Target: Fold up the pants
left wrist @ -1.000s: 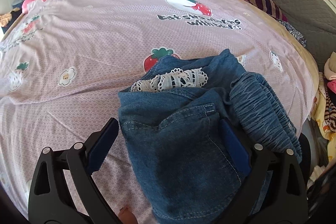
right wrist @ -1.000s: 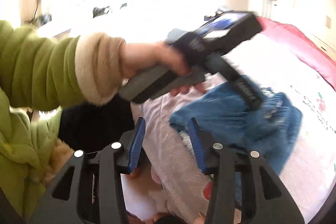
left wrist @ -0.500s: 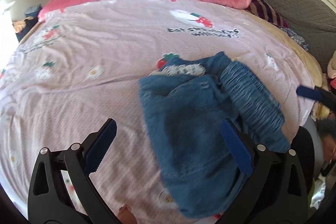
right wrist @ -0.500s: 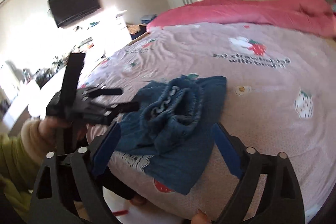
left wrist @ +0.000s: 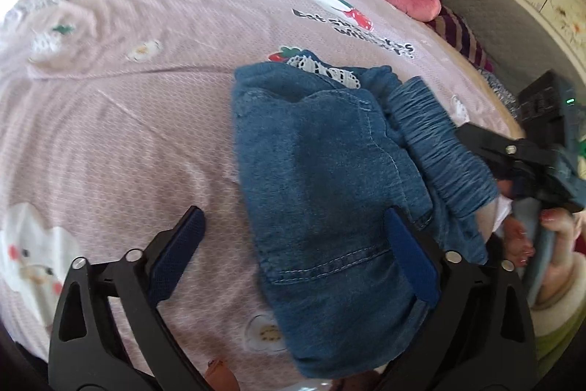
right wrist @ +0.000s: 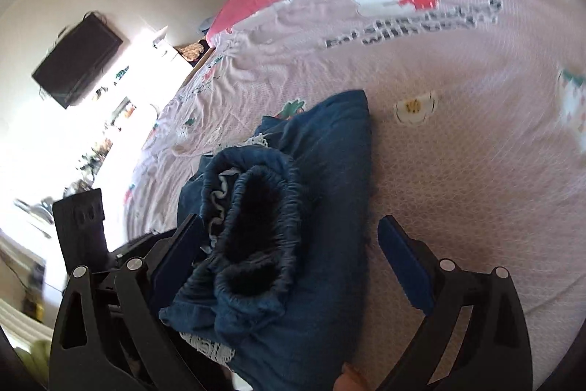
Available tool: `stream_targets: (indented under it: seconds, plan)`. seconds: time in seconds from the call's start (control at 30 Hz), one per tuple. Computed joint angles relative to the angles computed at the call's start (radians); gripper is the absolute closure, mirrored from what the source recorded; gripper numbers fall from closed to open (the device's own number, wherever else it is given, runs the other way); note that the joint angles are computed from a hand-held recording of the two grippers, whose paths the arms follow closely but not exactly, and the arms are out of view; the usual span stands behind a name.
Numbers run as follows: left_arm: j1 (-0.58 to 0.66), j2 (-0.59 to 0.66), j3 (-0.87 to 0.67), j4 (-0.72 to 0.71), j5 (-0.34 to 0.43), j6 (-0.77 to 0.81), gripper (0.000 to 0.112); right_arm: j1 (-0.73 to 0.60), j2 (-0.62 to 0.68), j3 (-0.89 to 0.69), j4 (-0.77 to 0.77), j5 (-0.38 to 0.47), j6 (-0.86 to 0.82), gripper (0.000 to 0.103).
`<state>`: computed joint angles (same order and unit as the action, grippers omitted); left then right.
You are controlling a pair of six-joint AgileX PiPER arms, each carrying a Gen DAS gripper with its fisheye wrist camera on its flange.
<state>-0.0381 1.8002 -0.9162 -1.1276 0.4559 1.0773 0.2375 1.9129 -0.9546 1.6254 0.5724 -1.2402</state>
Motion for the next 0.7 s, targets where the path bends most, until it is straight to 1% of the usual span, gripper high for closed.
stream_targets:
  seconds: [0.03, 0.07, 0.1, 0.13, 0.17, 0.2, 0.23, 0.27, 0.3, 0.4, 0.47, 0.57, 0.63, 0.7]
  plan:
    - [0.007, 0.009, -0.005, -0.022, 0.022, 0.015, 0.031, -0.005, 0.013, -0.005, 0.004, 0.008, 0.008, 0.013]
    - [0.012, 0.015, -0.005, -0.052, 0.040, 0.035, 0.039, -0.005, 0.020, -0.007, 0.007, 0.004, 0.004, 0.030]
    - [0.021, 0.027, -0.011, -0.082, 0.068, 0.053, 0.049, 0.000, 0.024, -0.011, -0.008, -0.005, 0.005, 0.041]
    - [0.023, 0.035, -0.017, -0.093, 0.086, 0.055, 0.053, 0.001, 0.025, -0.007, -0.002, -0.008, -0.005, 0.052]
    - [0.021, 0.043, -0.021, -0.104, 0.095, 0.057, 0.060, -0.001, 0.027, -0.002, 0.012, -0.001, -0.023, 0.059]
    - [0.015, 0.046, -0.027, -0.099, 0.099, 0.050, 0.069, -0.006, 0.025, 0.010, 0.039, 0.016, -0.057, 0.064]
    - [0.012, 0.046, -0.028, -0.102, 0.102, 0.051, 0.075, -0.006, 0.019, 0.019, 0.054, 0.017, -0.077, 0.071]
    - [0.006, 0.041, -0.027, -0.102, 0.099, 0.050, 0.082, -0.001, 0.014, 0.021, 0.058, 0.008, -0.087, 0.074]
    - [-0.006, 0.030, -0.027, -0.088, 0.084, 0.039, 0.085, 0.012, -0.002, 0.032, 0.075, -0.016, -0.117, 0.075]
    - [-0.016, 0.008, -0.035, -0.065, 0.073, 0.008, 0.089, 0.066, -0.060, 0.047, 0.109, -0.106, -0.191, 0.078]
    - [-0.022, -0.016, -0.037, -0.068, 0.055, 0.014, 0.089, 0.083, -0.084, 0.039, 0.117, -0.126, -0.208, 0.078]
    - [-0.028, -0.043, -0.053, -0.043, 0.014, 0.001, 0.089, 0.104, -0.096, -0.013, 0.073, -0.160, -0.179, 0.079]
    - [-0.023, -0.039, -0.094, -0.001, 0.004, -0.042, 0.089, 0.107, -0.081, -0.071, 0.026, -0.170, -0.129, 0.079]
    - [-0.020, -0.023, -0.147, 0.055, -0.005, -0.102, 0.089, 0.113, -0.056, -0.134, 0.014, -0.177, -0.117, 0.079]
